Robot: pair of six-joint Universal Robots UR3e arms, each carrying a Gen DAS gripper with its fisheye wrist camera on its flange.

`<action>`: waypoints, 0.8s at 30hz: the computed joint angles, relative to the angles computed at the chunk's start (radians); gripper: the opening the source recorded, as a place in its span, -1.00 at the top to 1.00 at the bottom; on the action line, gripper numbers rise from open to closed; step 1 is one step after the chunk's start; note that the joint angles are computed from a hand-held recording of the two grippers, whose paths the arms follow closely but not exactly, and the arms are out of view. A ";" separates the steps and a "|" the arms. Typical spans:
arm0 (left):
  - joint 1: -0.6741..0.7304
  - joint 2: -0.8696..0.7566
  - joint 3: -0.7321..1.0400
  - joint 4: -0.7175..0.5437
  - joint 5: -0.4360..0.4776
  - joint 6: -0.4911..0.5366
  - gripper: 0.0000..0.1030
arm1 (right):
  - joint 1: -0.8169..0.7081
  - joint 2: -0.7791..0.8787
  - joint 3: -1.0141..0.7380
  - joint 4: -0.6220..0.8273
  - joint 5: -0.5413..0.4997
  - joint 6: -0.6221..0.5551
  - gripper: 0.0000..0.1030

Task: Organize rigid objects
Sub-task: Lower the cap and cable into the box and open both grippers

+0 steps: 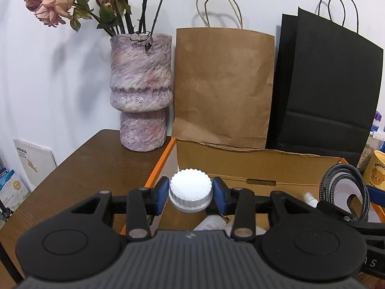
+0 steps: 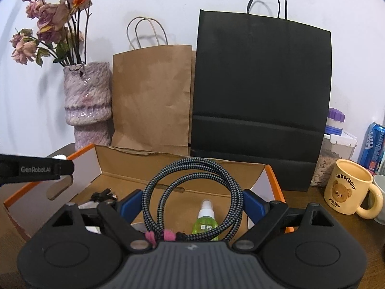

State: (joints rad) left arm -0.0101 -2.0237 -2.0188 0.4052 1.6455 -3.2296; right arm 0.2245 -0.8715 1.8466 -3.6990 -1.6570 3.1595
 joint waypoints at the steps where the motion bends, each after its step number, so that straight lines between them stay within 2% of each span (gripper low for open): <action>1: 0.001 0.001 -0.003 0.003 -0.001 0.003 0.19 | -0.002 -0.002 0.001 0.006 0.006 0.000 -0.71; 2: 0.001 0.001 -0.005 0.007 -0.001 0.006 0.15 | -0.004 -0.004 0.003 0.011 0.010 0.004 -0.71; 3: 0.001 0.001 -0.006 0.008 -0.002 0.007 -0.02 | -0.006 -0.003 0.005 0.007 0.012 0.006 -0.72; 4: -0.001 -0.001 -0.007 0.013 0.003 0.008 -0.23 | -0.005 -0.002 0.004 0.008 0.007 0.006 -0.81; 5: -0.004 -0.004 -0.006 0.021 0.011 0.009 -0.34 | 0.000 0.000 0.001 0.010 -0.006 0.006 -0.95; 6: -0.005 -0.006 -0.010 0.034 0.014 0.010 -0.52 | 0.003 0.003 -0.001 0.005 -0.018 0.005 -1.00; 7: -0.003 -0.006 -0.016 0.045 0.011 0.010 -0.67 | 0.007 0.007 -0.002 -0.002 -0.028 0.004 -1.00; 10: 0.010 0.001 -0.033 0.070 -0.014 0.007 -0.95 | 0.010 0.006 -0.002 0.001 -0.039 0.005 -1.00; 12: 0.011 0.002 -0.040 0.086 -0.010 0.005 -1.00 | 0.009 0.006 -0.002 0.002 -0.040 0.007 -1.00; 15: 0.006 0.000 -0.032 0.075 0.011 0.004 -1.00 | 0.010 0.006 0.000 -0.002 -0.043 0.011 -1.00; 24: 0.019 0.018 -0.058 0.076 -0.001 -0.002 -1.00 | 0.014 -0.006 0.025 -0.030 -0.058 0.018 -1.00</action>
